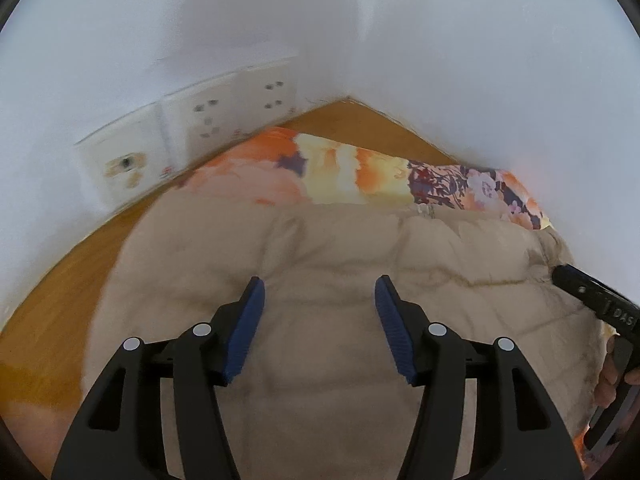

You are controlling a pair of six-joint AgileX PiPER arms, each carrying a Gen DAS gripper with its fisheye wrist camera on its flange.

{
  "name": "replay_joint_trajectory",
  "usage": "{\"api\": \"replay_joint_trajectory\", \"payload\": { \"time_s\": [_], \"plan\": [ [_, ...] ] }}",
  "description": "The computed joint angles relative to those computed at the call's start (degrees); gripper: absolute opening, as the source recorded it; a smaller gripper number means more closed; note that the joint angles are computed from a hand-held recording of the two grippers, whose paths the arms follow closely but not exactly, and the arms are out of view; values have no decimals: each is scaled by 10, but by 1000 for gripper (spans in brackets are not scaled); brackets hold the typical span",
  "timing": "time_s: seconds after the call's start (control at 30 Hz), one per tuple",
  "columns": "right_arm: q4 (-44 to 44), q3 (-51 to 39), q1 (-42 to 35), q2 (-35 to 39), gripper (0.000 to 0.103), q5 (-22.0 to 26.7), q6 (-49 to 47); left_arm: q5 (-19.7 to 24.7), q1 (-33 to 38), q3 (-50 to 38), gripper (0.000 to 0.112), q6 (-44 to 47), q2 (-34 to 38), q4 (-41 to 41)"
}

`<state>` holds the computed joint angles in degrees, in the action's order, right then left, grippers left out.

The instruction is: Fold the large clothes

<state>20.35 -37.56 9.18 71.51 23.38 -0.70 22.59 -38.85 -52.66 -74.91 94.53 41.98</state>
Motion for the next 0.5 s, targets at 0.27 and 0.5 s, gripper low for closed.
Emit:
{"api": "replay_joint_trajectory", "payload": {
  "time_s": [0.27,0.5],
  "plan": [
    [61,77,-110,-175,74,115,-61,-5,17,143,63,-6,-170,-62],
    [154,149,-310,-264,80,260,-205,51,-10,214,65,-13,-254,-95]
  ]
}}
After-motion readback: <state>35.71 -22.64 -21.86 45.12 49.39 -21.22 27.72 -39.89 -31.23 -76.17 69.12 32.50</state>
